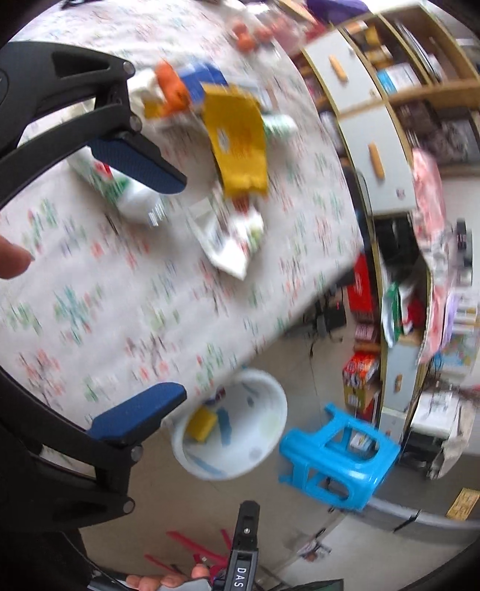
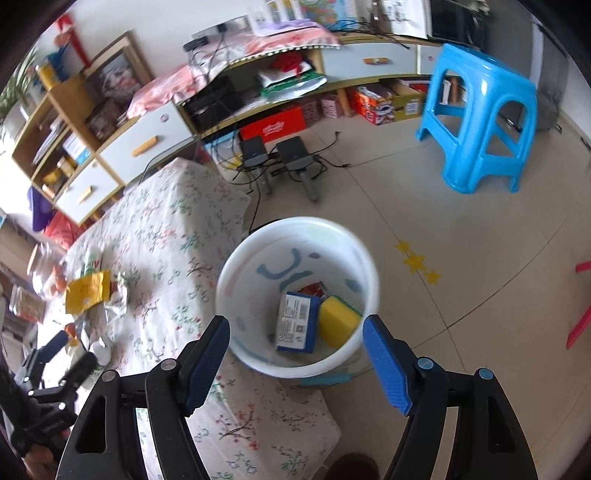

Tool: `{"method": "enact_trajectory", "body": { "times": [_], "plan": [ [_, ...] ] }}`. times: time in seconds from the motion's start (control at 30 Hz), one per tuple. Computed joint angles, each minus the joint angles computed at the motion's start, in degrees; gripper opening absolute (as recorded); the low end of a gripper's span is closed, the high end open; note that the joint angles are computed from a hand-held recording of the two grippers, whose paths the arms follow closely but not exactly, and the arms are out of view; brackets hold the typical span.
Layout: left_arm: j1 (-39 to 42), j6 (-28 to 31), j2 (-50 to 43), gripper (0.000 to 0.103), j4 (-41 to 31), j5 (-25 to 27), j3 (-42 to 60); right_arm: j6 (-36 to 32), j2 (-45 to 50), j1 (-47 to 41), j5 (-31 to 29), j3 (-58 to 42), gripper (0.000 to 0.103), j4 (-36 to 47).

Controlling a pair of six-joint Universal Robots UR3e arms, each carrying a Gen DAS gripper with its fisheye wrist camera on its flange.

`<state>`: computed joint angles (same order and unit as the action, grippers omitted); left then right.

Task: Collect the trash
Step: 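Grasp the foil wrapper with the left tool while the right tool grasps the white AD bottle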

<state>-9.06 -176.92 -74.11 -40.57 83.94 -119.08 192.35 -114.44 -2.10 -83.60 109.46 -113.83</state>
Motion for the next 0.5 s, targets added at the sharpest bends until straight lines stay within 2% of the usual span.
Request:
{"method": "enact_trajectory", "body": {
  "times": [0.1,0.2,0.33,0.5],
  "plan": [
    [7.3,2.3,6.8,0.102,-2.7,-2.3,-4.5,2.5,3.8,5.0,-1.7,-1.9,0.077,-1.7],
    [14.3,4.5,11.7,0.102,-8.6,-4.2,-5.6,4.9,8.3,10.4,-3.9,-4.2,0.077,-3.3],
    [29.6,13.3,21.8,0.102,-21.9,-11.5,-7.1,7.6,14.7,16.2,-5.8,-8.1,0.077,-4.6],
    [48.1,26.2,24.5,0.102,-41.9,-20.0,-3.0,10.5,21.9,21.7,-7.5,-13.9,0.078,-5.1]
  ]
}}
